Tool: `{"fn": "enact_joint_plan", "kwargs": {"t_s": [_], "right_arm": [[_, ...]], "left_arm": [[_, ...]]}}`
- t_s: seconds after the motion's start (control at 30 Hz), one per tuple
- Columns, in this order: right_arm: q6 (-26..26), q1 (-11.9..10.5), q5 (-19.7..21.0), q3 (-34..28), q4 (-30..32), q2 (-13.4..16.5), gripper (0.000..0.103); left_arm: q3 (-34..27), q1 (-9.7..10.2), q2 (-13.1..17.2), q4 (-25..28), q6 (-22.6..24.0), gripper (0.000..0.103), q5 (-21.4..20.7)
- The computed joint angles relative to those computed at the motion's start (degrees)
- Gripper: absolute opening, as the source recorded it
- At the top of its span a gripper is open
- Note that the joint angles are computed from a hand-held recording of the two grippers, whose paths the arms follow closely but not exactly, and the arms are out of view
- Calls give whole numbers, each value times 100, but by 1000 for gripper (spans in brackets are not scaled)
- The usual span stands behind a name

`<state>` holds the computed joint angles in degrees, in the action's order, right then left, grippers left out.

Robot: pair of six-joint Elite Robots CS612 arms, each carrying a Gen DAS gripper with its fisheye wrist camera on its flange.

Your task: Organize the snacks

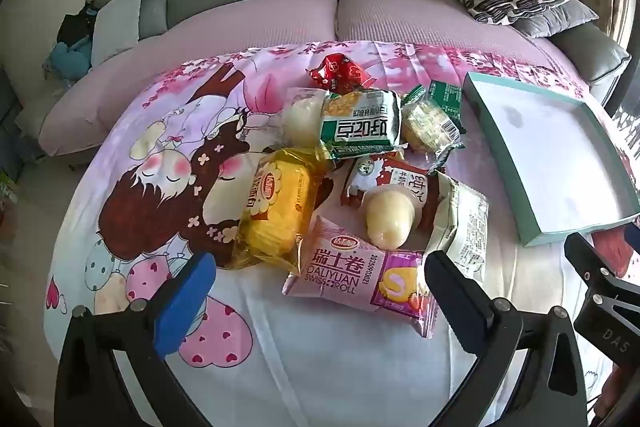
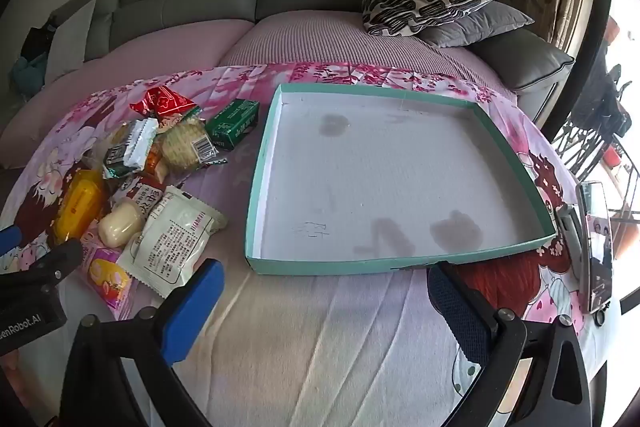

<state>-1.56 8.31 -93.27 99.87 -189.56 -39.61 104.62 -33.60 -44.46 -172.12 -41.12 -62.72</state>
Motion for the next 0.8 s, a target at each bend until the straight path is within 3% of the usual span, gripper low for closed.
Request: {"fn": "enact_joint_plan", "kwargs": {"t_s": [0.8], "right_arm": [[33, -18, 49, 13, 15, -25, 103]], "left_arm": [[-13, -57, -30, 154, -28, 103, 279]]}}
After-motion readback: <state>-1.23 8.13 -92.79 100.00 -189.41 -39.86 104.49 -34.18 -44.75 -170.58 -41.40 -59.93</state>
